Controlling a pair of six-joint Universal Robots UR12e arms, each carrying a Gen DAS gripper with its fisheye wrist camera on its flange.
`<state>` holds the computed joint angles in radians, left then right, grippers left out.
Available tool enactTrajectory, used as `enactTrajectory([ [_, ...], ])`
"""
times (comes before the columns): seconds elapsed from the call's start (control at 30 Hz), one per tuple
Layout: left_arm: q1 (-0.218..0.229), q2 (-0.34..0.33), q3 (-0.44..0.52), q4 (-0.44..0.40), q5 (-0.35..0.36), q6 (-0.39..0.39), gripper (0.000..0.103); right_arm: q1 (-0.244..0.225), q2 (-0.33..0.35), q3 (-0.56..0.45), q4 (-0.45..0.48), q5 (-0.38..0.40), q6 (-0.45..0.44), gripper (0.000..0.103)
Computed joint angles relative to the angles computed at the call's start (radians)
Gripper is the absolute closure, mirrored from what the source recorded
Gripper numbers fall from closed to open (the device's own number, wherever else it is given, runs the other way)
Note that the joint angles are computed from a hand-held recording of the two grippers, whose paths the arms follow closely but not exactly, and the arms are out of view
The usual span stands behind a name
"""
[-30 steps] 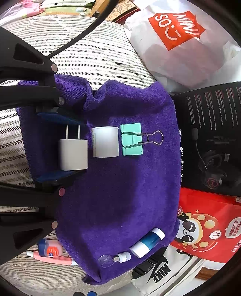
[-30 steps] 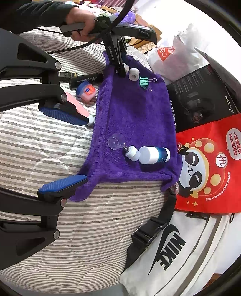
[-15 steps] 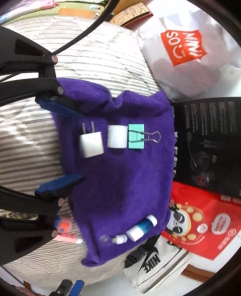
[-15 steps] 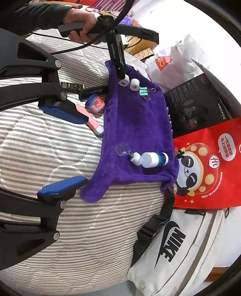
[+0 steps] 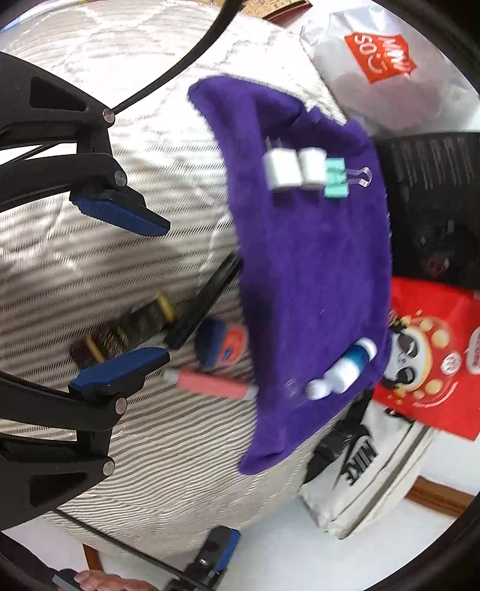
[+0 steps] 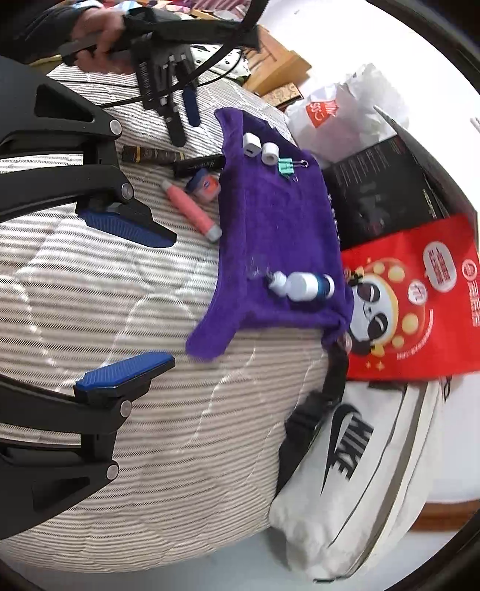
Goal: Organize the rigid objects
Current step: 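Grasp the black-gold Grand Reserve box with the left tool, then hold the box in the left tool while the right tool grasps the pink tube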
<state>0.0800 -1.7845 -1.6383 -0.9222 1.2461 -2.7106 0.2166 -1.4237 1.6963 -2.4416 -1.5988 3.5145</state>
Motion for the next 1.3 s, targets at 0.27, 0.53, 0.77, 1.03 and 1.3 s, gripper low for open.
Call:
enactTrajectory([
  [0.27,-0.053,0.008,-0.035,0.034,0.129,0.052,0.042,-0.004,-0.024,0.028,-0.01,-0.008,0.014,0.044],
  [0.53,-0.025,0.025,-0.061,0.07,0.151,0.047,0.038,-0.001,-0.019,0.027,-0.023,0.009,-0.003,0.044],
  [0.77,-0.024,0.025,-0.067,0.087,0.098,0.074,0.075,-0.004,-0.015,0.027,-0.01,0.017,-0.006,0.044],
  [1.03,-0.026,0.027,-0.065,0.073,0.087,0.079,0.079,-0.005,-0.011,0.03,-0.005,0.028,-0.009,0.044],
  [1.3,-0.014,0.029,-0.075,0.101,0.074,0.069,0.08,0.006,0.016,0.014,-0.006,0.068,-0.007,0.044],
])
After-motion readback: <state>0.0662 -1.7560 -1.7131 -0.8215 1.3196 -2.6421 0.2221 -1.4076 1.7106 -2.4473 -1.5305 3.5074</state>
